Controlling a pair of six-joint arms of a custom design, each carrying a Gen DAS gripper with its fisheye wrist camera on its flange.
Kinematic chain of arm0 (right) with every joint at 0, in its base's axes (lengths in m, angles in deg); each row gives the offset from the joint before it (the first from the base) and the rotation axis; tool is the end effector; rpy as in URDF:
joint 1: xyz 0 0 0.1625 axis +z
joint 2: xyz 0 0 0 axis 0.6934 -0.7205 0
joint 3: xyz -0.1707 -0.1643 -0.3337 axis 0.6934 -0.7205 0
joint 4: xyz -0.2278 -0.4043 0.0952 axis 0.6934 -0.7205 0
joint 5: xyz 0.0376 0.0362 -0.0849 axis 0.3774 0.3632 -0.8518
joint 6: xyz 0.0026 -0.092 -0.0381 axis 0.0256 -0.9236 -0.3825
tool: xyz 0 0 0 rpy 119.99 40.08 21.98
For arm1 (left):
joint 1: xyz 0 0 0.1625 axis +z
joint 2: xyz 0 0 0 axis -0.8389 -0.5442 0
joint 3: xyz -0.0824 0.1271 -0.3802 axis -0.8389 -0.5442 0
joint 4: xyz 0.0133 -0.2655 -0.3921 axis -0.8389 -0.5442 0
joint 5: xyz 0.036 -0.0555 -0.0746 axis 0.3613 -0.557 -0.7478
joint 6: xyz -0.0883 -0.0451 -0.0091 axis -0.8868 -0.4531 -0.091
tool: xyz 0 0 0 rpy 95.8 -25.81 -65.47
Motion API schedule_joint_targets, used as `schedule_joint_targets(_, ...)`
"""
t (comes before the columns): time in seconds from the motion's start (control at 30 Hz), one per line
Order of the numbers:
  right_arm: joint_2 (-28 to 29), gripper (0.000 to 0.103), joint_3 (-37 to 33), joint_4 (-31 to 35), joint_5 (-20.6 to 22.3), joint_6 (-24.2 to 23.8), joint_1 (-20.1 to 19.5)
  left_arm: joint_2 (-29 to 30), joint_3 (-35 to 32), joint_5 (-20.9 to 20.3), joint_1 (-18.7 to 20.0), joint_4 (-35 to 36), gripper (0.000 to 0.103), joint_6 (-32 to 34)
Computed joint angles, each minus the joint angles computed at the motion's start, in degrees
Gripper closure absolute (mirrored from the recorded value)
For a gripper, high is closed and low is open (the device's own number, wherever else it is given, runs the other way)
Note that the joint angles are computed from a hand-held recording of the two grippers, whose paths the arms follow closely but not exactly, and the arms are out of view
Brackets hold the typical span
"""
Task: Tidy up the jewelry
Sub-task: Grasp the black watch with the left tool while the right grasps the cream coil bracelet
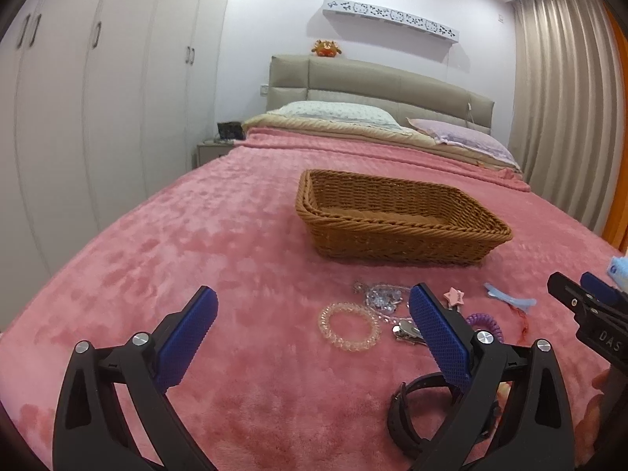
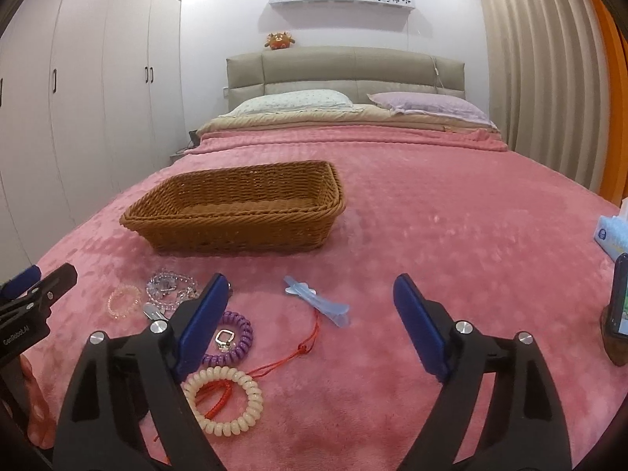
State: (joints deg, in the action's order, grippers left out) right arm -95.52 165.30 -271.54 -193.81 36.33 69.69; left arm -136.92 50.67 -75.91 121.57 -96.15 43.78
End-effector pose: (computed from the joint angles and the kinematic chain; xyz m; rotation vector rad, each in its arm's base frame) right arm 0.2950 -0.5509 0.1352 0.0847 -1.8696 1.3737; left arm -0.1296 -0.6691 0.3075 0.9270 2.3354 -1.1753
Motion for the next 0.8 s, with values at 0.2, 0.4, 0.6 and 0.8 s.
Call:
schedule_joint_targets(0.2, -6.98, 0.036, 6.68, 16.75, 0.33, 10.64, 0.18, -2.97, -1.86, 0.21, 0.21, 14.65, 0.035, -5.52)
schedule_joint_targets(0.4, -10.20, 0.068, 10.34, 32.20, 2.06, 18.31, 1.02, -5.51, -2.67, -4.55, 0.98, 29.79, 0.042, -8.66)
schedule_joint_targets(0.6, -10.62, 0.069, 10.02, 41.00, 4.01, 24.60, -0.08, -4.88, -3.95, -6.61, 1.36, 36.79, 0.045, -10.77)
schedule_joint_targets(0.8, -10.98, 0.069, 8.31, 48.33, 4.95, 29.81, -1.24, -2.44, -6.27, -4.41, 1.09, 41.92, 0.047, -14.32)
